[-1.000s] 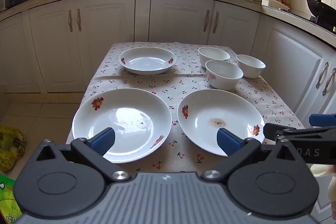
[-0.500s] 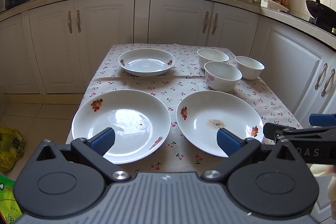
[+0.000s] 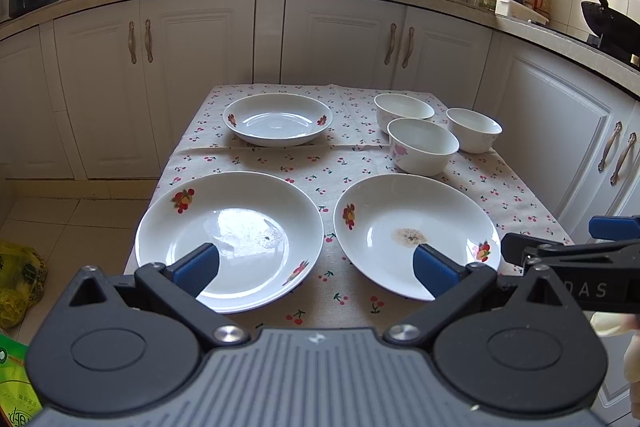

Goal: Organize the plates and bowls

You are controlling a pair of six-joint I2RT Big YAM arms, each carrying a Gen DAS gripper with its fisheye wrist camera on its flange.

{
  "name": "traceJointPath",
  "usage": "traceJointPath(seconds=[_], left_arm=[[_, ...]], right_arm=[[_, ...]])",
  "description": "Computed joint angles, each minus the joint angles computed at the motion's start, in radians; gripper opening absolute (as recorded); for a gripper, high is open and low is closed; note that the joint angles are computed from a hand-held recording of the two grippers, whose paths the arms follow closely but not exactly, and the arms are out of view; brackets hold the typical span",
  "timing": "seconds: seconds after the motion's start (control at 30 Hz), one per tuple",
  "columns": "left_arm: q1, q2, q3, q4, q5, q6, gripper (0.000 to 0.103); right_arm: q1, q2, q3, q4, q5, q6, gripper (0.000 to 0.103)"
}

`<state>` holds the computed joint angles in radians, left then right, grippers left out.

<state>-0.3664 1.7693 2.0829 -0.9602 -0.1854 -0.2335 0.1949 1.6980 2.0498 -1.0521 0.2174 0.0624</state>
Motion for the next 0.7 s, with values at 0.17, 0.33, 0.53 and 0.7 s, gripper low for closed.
traceJointPath(seconds=[0.17, 0.33, 0.53, 0.7], left_arm=[[0.000, 0.000, 0.002, -0.001, 0.002, -0.001, 0.102], [0.000, -0.001, 0.000, 0.001, 0.001, 0.000, 0.102], [-0.001, 0.000, 0.002, 0.000, 0.003, -0.003, 0.102], [-0.004, -0.001, 0.001, 0.004, 0.001, -0.005, 0.102]], right_arm=[[0.000, 0.001, 0.002, 0.000, 0.000, 0.000, 0.103], [-0.001, 0.000, 0.000, 0.003, 0.003, -0.002, 0.103], [-0.001, -0.002, 0.000, 0.004, 0.006, -0.004, 0.103], [0.000, -0.006, -0.006, 0.008, 0.008, -0.004, 0.103]])
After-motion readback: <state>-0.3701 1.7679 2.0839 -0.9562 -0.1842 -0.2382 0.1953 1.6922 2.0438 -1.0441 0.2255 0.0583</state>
